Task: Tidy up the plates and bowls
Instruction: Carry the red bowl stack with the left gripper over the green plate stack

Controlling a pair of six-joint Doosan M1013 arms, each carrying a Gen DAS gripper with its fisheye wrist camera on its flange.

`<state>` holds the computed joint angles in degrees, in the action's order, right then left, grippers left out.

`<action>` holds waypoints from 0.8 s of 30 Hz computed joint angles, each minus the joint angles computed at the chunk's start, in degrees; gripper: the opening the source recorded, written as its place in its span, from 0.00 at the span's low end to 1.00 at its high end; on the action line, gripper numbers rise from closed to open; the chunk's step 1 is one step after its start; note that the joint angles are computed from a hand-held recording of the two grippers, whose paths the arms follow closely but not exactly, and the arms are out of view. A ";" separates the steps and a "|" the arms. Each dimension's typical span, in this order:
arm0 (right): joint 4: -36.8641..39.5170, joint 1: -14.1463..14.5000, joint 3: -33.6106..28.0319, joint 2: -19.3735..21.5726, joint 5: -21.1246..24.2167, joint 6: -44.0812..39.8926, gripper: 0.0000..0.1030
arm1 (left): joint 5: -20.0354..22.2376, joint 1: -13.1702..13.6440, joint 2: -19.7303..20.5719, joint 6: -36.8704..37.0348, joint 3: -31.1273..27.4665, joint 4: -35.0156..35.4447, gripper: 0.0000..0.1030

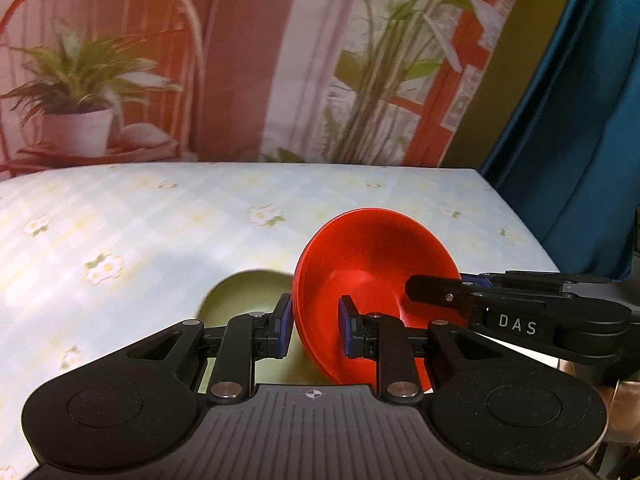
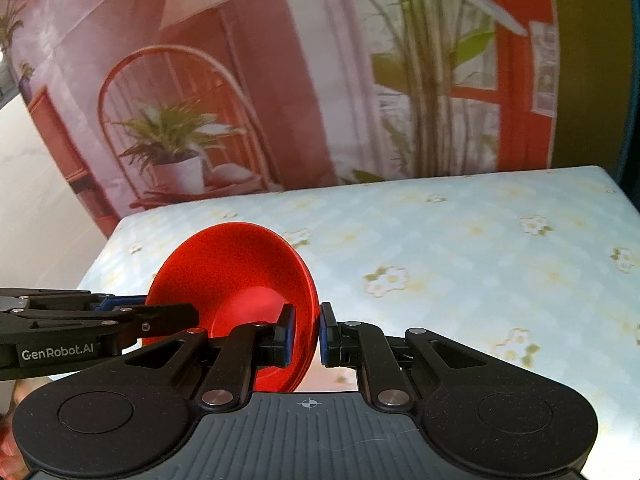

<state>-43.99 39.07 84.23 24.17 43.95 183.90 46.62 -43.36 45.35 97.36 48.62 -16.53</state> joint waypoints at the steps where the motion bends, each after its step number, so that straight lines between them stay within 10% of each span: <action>1: 0.39 -0.02 -0.41 0.34 -0.26 -0.57 0.11 | 0.02 0.15 -0.12 -0.41 0.26 0.26 0.24; 24: 9.30 -0.47 -6.70 6.05 -0.29 -11.36 0.08 | 1.67 1.63 0.83 -5.08 1.22 3.19 0.24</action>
